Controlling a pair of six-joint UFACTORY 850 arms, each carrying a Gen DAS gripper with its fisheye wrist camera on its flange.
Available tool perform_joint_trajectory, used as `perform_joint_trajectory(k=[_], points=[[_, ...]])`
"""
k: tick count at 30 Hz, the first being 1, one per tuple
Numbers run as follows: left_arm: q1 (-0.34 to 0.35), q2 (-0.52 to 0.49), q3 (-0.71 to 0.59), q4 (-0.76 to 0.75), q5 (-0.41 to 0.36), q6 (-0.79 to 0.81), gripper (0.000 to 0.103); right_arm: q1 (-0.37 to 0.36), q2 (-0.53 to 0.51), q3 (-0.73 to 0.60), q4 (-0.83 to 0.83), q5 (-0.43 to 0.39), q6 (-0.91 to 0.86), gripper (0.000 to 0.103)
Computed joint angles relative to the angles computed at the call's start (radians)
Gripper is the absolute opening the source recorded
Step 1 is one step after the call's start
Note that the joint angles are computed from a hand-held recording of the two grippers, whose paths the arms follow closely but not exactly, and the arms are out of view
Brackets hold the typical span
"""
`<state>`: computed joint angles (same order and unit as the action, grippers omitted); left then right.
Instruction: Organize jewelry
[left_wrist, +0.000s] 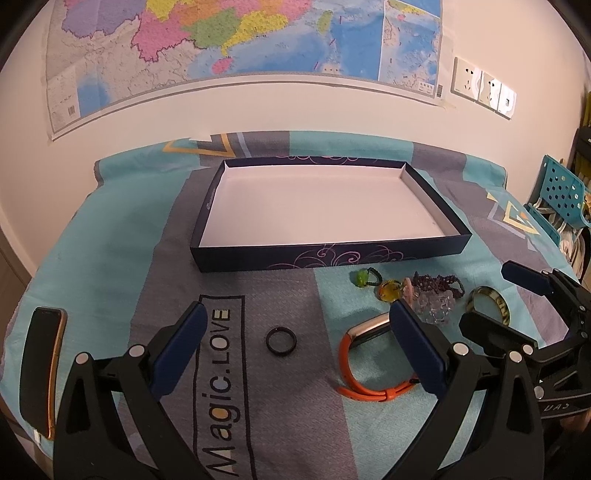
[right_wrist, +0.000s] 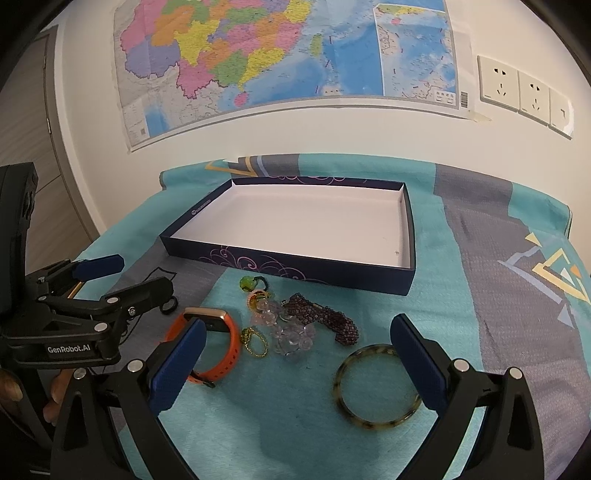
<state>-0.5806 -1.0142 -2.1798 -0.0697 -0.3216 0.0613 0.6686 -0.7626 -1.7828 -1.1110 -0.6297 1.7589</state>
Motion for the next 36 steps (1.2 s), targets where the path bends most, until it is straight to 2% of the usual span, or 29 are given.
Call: perform_joint_trajectory(k=[15,22,24,26,29,34,36], points=[[0.005,-0.031,-0.052,-0.064,-0.056,0.063,0.097,-0.01,0.027,0.04,0.004,-0.015,0.018,0.097],[0.015,-0.069,-0.111,-0.178,-0.133,0.187,0.097,-0.024,0.064,0.094,0.058,-0.042,-0.019,0.097],[0.011,-0.063,-0.09,-0.155,-0.118,0.196,0.097,-0.032,0.078,0.118,0.087,-0.037,-0.042,0.096],[0.009,-0.064,-0.085,-0.154,-0.128,0.219,0.094,-0.041,0.088,0.137,0.126,-0.031,-0.08,0.092],[0.011,-0.087,-0.119,-0.222,-0.187,0.293,0.083,-0.052,0.099,0.162,0.163,-0.016,-0.107,0.081],[0.016,-0.114,-0.164,-0.28,-0.236,0.348,0.067,-0.068,0.103,0.181,0.224,0.03,-0.164,0.053],[0.016,-0.124,-0.181,-0.279,-0.252,0.351,0.059,-0.069,0.095,0.173,0.249,0.032,-0.198,0.047]])
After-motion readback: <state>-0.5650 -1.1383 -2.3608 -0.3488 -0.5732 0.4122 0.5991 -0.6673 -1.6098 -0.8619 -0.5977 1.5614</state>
